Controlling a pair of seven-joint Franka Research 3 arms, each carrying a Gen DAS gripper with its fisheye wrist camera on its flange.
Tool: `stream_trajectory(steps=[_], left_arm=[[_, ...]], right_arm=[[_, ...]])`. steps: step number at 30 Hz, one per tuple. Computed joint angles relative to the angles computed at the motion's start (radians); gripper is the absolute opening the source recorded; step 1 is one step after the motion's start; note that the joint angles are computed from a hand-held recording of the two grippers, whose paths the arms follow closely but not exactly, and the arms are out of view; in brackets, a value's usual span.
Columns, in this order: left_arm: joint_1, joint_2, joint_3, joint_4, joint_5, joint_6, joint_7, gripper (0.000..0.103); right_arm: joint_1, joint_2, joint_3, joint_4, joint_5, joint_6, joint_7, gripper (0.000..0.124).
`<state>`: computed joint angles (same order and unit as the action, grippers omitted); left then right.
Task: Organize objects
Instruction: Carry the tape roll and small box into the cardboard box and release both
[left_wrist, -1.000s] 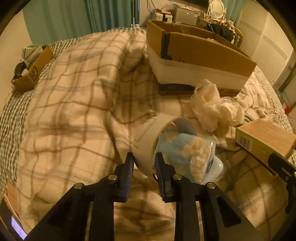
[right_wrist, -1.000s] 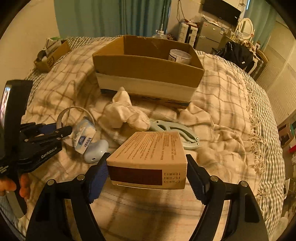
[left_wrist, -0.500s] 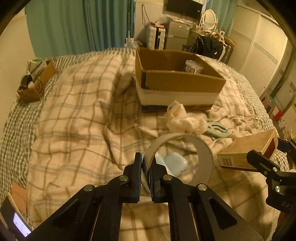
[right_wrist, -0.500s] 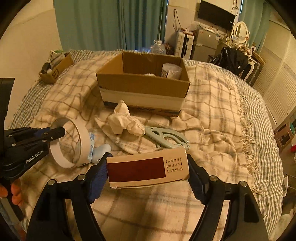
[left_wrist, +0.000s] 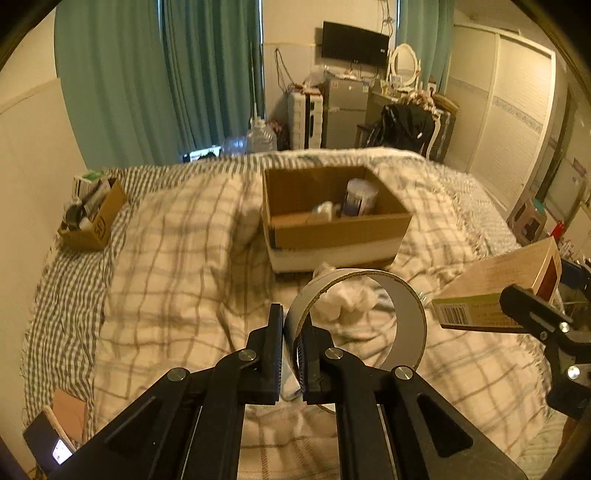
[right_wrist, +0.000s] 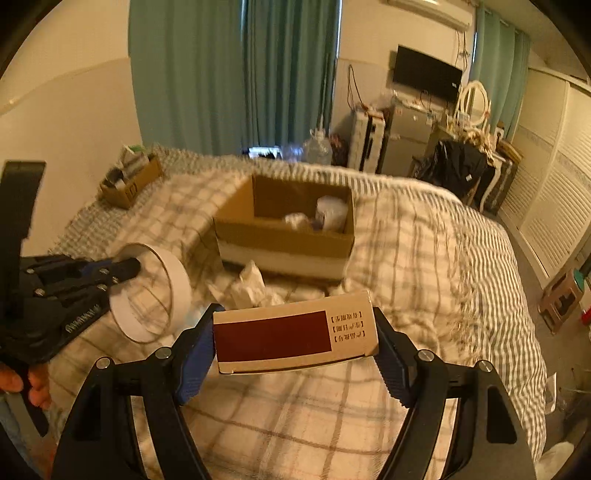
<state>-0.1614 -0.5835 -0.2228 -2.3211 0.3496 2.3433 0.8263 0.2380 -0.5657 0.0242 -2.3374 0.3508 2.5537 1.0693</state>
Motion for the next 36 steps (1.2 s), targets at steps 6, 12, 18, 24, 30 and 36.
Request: stream_trajectory(steps=[6, 12, 18, 24, 30, 36], left_arm=[[0.02, 0.043, -0.007, 0.103, 0.04, -0.008, 0.018, 0.007], [0.046, 0.124, 0.006, 0.21, 0.059, 0.002, 0.047, 0.007], [0.08, 0.236, 0.015, 0.322, 0.095, 0.005, 0.067, 0.007], [0.1, 0.402, 0.033, 0.453, 0.13, 0.006, 0.092, 0.007], [0.097, 0.569, 0.064, 0.563, 0.102, 0.01, 0.135, 0.007], [0.082, 0.699, 0.082, 0.638, 0.104, 0.002, 0.165, 0.007]], right_arm=[[0.059, 0.016, -0.045, 0.105, 0.059, -0.001, -0.078, 0.076], [0.059, 0.106, -0.036, 0.237, 0.099, 0.004, -0.108, 0.076], [0.047, 0.264, -0.018, 0.402, 0.106, -0.009, -0.101, 0.076], [0.028, 0.466, -0.003, 0.596, 0.107, -0.04, -0.087, 0.076], [0.01, 0.697, 0.024, 0.81, 0.048, -0.087, -0.013, 0.076], [0.004, 0.858, 0.027, 0.948, -0.007, -0.153, 0.062, 0.076]])
